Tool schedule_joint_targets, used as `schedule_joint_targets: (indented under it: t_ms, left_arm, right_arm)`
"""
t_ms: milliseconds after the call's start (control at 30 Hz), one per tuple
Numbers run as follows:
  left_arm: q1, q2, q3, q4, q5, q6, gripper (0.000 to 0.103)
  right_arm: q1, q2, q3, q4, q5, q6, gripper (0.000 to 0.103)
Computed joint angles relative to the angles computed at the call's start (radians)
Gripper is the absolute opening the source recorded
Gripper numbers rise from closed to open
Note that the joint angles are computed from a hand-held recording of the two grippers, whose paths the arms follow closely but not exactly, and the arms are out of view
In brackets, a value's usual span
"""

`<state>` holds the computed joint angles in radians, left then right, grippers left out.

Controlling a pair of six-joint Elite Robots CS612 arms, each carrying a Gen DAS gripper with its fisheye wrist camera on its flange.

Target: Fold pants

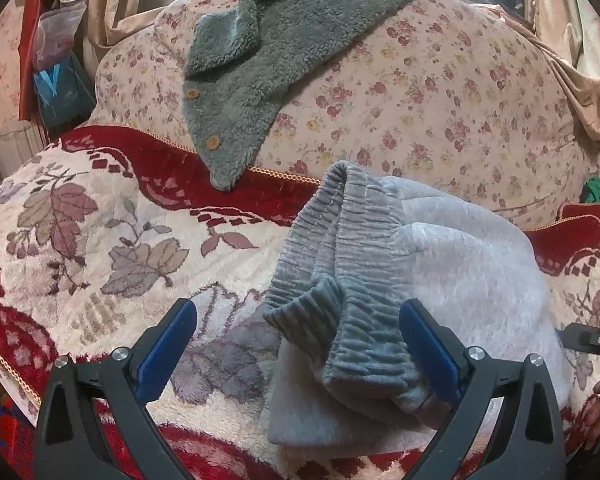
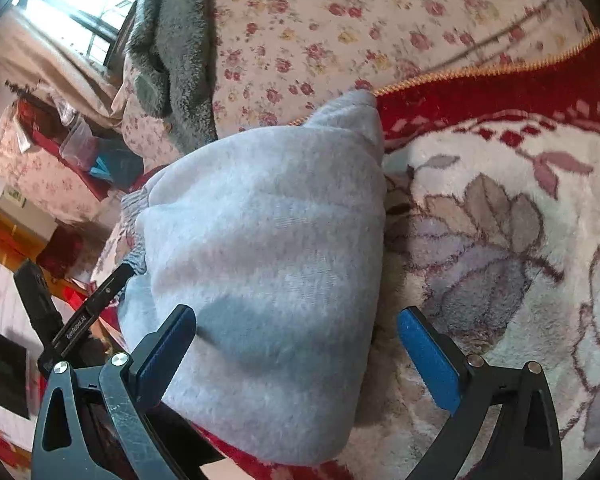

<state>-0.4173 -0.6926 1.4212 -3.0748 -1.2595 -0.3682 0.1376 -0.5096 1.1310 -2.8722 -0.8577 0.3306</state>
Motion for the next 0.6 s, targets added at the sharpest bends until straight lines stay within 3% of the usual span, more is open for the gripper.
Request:
schedule_joint_targets:
  t_ms: [600]
  left_arm:
    - [0.0,-0.002,0.006,0.002,-0.003,-0.01,0.102]
  right_arm:
    - [0.008,-0.014,0.014,0.005,-0.03,-0.035,0.103]
